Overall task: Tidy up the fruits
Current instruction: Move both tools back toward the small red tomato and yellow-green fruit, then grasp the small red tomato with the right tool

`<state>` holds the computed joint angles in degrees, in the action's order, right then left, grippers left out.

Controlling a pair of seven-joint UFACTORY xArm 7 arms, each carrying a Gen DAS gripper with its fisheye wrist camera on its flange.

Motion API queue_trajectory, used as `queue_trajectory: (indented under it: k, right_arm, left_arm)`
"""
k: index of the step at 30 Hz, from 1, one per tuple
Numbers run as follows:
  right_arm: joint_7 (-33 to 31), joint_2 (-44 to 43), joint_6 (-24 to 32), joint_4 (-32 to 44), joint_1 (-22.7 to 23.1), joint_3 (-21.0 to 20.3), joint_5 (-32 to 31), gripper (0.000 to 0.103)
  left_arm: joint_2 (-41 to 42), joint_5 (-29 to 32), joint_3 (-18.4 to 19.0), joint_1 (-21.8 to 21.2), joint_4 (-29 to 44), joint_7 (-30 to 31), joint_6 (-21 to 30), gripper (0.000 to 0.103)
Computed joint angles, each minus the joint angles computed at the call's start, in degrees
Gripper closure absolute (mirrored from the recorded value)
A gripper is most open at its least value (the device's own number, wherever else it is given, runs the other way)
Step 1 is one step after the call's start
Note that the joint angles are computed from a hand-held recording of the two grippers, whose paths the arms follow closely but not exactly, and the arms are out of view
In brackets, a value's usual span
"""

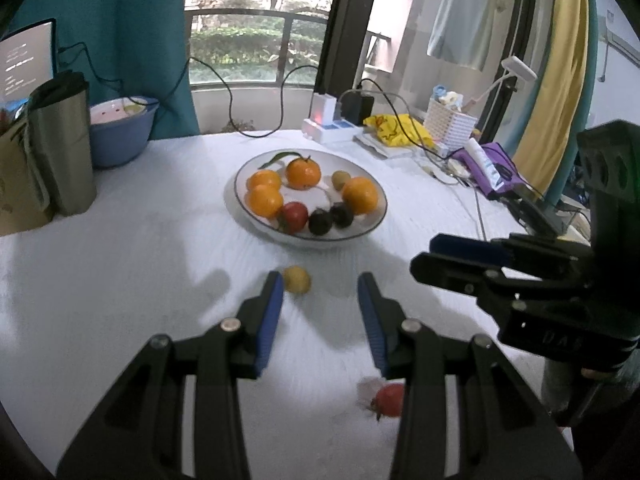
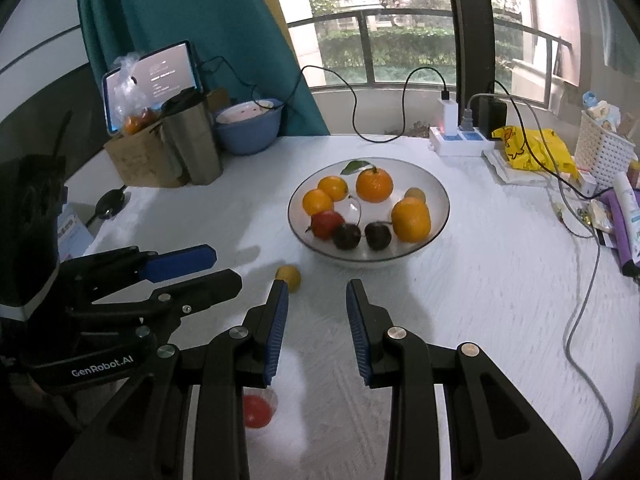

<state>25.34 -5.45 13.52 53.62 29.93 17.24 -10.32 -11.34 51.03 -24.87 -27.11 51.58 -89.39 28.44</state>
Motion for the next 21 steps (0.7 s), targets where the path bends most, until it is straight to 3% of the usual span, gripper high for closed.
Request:
queue_trajectory:
  k: [21]
  right_arm:
    - [2.98, -5.31, 0.04, -8.01, 2.28, 2.39, 1.24, 0.071]
  left_arm:
    - [-6.59, -3.3, -5.36, -0.1, -6.76, -5.94, 1.35, 0.063]
